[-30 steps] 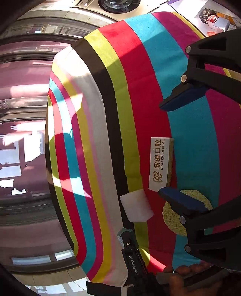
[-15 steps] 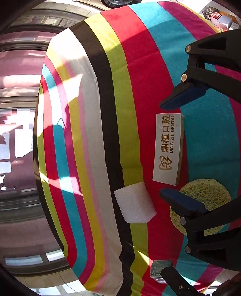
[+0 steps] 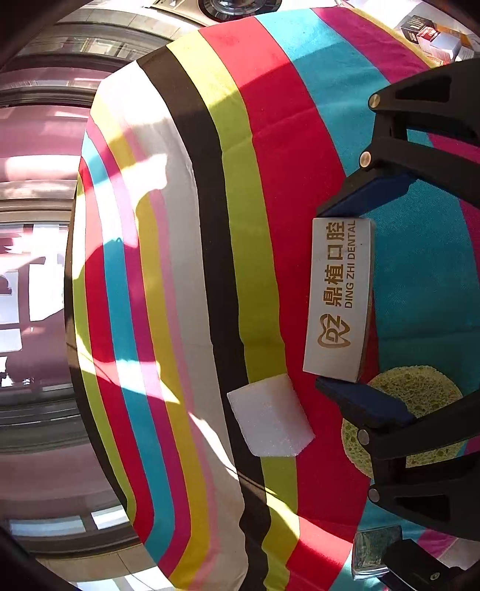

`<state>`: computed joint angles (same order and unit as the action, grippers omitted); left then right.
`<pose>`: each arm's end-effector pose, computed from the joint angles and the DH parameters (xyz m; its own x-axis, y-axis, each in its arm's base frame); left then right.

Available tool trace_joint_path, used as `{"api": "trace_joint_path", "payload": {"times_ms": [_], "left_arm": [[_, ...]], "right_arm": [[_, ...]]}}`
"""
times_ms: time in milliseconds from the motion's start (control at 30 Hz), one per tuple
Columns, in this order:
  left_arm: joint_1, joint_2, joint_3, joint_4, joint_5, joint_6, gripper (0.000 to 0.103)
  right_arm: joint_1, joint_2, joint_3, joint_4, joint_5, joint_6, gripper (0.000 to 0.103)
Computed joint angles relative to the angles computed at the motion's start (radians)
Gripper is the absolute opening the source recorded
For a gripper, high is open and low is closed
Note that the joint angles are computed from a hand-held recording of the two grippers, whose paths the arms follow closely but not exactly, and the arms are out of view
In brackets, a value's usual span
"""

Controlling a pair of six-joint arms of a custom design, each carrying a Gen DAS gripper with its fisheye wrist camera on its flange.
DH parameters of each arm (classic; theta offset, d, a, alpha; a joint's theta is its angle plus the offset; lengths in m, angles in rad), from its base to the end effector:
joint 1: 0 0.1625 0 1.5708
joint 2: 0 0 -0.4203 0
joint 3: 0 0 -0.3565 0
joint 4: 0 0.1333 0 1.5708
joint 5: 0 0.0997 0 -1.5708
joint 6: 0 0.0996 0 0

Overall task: Organize objects
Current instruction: 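Carry both boxes over the bin and open both grippers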

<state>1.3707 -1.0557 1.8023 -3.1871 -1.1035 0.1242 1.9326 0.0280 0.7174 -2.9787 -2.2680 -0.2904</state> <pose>0.0552 -0.6244 0.3050 -0.9202 -0.0804 -0.3830 0.2441 0.6471 -0.7223 0.3507 -0.7308 -0.0899 -0.7410 -0.1172 0.6612 -0.5127 0.7346 -0.4444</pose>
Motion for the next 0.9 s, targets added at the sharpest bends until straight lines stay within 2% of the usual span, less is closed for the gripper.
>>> {"api": "trace_joint_path", "payload": {"times_ms": [167,500,900], "left_arm": [[-0.018,-0.01,0.027,-0.002,-0.011,0.003,0.078],[-0.044,-0.017,0.058,0.02,-0.055,-0.01,0.078],[-0.086,-0.007,0.079,0.083,-0.122,-0.016,0.078]], "right_arm": [[0.004,-0.084,0.164,-0.119,0.022,0.026,0.083],[0.005,-0.221,0.419,-0.242,0.024,0.101,0.083],[-0.01,-0.395,0.72,-0.386,-0.021,0.181,0.083]]}}
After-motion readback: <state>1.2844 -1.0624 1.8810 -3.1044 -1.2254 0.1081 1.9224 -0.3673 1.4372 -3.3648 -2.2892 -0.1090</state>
